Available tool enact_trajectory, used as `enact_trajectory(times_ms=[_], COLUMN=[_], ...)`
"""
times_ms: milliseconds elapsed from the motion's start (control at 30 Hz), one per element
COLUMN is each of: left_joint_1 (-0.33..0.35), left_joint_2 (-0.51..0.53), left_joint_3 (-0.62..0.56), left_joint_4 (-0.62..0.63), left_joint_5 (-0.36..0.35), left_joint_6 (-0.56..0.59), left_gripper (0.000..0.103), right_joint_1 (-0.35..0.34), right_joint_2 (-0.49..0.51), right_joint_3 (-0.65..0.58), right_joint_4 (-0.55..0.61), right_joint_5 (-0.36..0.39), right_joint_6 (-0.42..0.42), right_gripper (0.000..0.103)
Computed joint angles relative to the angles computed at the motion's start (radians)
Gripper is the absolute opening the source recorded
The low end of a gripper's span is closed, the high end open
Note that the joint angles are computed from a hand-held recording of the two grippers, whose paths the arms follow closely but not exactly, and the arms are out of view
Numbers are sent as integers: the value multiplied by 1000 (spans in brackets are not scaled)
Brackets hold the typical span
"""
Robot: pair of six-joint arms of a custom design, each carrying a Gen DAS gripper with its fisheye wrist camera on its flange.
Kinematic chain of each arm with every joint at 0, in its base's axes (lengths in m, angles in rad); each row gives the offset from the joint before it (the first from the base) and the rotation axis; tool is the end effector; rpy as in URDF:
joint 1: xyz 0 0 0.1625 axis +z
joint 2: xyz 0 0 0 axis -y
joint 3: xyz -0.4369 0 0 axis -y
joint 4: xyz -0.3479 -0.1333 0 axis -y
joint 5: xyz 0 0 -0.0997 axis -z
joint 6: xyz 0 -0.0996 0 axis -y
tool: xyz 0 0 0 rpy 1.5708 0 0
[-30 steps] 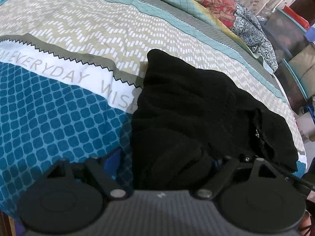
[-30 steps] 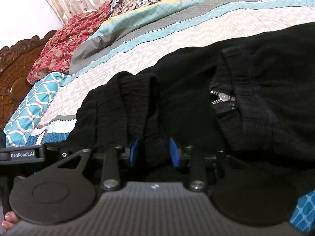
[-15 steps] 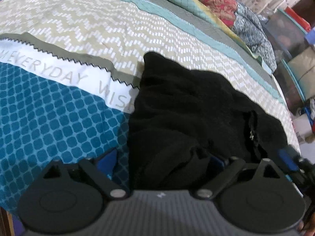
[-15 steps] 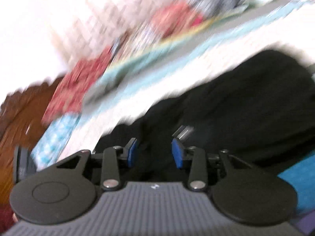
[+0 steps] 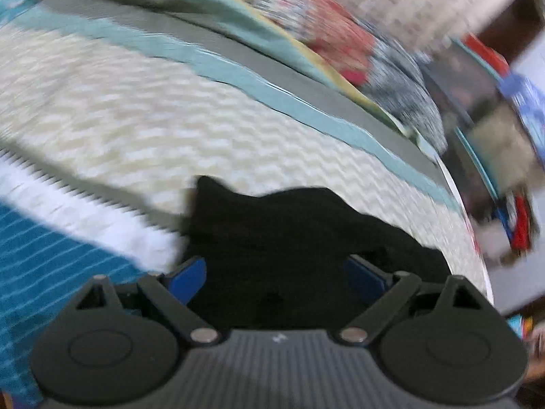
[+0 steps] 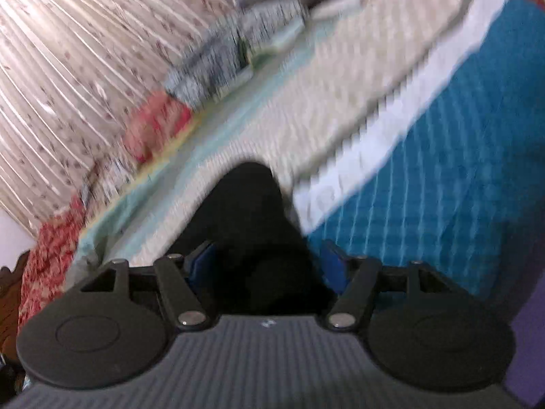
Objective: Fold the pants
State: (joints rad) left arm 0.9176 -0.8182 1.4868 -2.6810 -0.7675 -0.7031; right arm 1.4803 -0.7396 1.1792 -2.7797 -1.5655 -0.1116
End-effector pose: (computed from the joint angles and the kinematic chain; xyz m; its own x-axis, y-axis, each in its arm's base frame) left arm -0.2574 -0.6736 0.2458 -0.9185 -0.3287 -0.2200 -0.0583 0.6626 -0.7467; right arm 0.0629 -0.7874 0.3067 -0.9973 0.0065 0.0737 -0.0464 0.7207 -0.6917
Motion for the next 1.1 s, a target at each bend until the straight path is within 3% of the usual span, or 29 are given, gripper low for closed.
enact_trajectory(times_ms=[67,133,267,433,500,567,600,633,667,700,833,967,1100], left_joint_1=[2,0,-9,-19,-23,-20,-16,-11,-5,-1,-6,-27,-4], left_joint_2=[53,107,215,317,347,375,376,371,363,348,258,175,82], left_joint_3=[-93,-183,-373,-551,-604,-650,-647,-638,-633,-610,-468,-348,-210], left_joint_4=[46,83,186,302,350,420,429,437,452,429,249,106,60], left_joint_5=[-44,-83,-140,-182,-166,-124,-117,-122,-132,-143,-159,-79,0], left_joint_6=[68,132,217,271,285,256,236,216,191,186,252,358,300], left_gripper=[91,93,96,103,103,98,74,35,24,19,17,17,22], right_joint_1=[13,40,112,216,230,232,231,234,240,245,251,289,331], right_joint_2=[-1,-16,-47,-47,-55,-72,-85,-89,-88,-91,-88,-64,-17], right_joint_3=[-6,21,86,216,258,283,297,299,298,304,275,246,216], right_joint_4=[38,18,-27,-154,-172,-155,-143,-126,-118,-121,-59,-28,40], right_joint_5=[-20,-36,-16,-93,-90,-65,-51,-43,-43,-49,-21,36,62], right_joint_6=[28,-29,-279,-681,-761,-768,-765,-761,-760,-763,-717,-713,-700], right_gripper=[30,26,25,25,25,24,24,24,24,24,25,25,32])
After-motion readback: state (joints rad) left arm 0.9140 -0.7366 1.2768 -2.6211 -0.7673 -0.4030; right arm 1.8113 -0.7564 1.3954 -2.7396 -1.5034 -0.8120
